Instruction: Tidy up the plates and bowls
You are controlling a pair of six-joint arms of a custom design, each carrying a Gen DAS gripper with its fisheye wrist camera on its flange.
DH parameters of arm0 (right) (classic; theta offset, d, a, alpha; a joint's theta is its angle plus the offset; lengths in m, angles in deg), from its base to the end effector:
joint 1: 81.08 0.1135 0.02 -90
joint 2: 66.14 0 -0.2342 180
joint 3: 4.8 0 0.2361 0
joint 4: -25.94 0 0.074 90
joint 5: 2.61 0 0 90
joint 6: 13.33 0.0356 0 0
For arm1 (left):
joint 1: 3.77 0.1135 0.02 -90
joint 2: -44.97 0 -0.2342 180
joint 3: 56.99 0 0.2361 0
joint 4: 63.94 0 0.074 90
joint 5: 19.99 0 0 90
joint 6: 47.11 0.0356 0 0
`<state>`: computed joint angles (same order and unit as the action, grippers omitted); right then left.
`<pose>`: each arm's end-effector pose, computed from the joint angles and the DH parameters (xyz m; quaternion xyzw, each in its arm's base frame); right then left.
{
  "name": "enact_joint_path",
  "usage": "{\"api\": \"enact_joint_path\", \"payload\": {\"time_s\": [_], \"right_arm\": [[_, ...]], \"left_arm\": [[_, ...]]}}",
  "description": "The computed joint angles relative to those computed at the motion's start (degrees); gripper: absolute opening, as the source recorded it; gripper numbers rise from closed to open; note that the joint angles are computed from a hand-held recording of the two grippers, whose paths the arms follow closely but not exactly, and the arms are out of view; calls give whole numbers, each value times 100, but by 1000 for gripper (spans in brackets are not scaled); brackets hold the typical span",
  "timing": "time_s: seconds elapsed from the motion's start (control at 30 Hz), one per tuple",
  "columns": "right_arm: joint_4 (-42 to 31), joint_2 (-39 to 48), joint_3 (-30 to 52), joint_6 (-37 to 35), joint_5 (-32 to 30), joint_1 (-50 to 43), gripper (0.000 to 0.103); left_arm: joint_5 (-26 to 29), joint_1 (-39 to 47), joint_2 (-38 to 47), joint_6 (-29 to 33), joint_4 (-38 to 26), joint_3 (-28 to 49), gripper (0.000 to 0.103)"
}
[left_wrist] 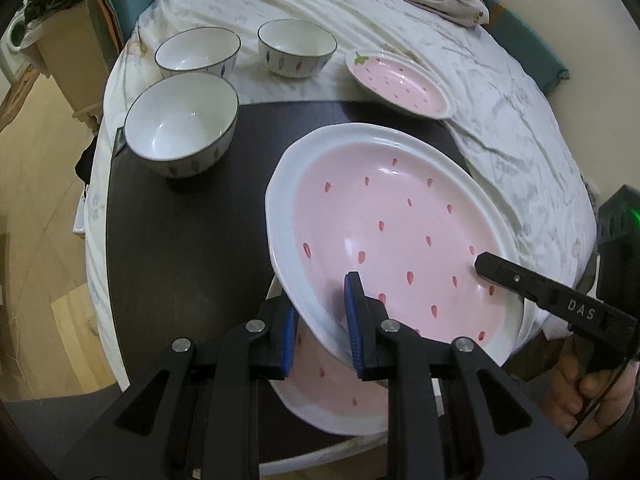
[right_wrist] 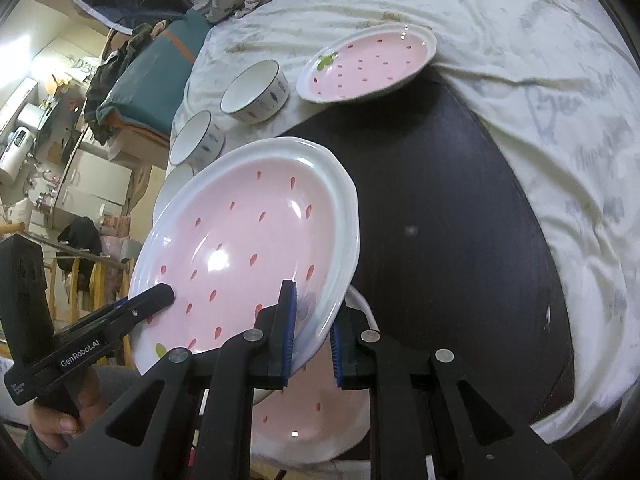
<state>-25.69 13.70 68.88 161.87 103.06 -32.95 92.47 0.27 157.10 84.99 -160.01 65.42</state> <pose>0.1881 0.1955 0.2271 0.3384 0.8904 0.2005 0.2291 0.3485 0.0110 0.2660 0.3264 0.9243 -0.1649 0.1094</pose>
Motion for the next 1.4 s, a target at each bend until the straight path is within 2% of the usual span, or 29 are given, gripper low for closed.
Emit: {"api": "enact_joint_path", "payload": {"time_s": [0.23, 0.33, 0.5, 0.77, 1.13, 1.4], "right_arm": [[60, 238, 32, 525, 75, 456, 17], [301, 363, -81, 745, 5, 594, 17], [509, 519, -136, 973, -97, 727, 17], [578, 595, -169, 963, -203, 690, 17], [767, 824, -308, 972, -961, 539, 20], [522, 930, -161, 889, -1296, 477, 20]], "left_arm": [[-238, 233, -232, 222, 165, -520, 18], [-386, 301, -547, 340, 492, -1007, 18], [-510, 351, -548, 346, 544, -1142, 18], [-590, 362, -470, 337, 511, -1143, 18], [-1299, 211, -271, 115, 638, -1423, 21], [-1544, 107, -583, 203, 1076, -1848, 23]]}}
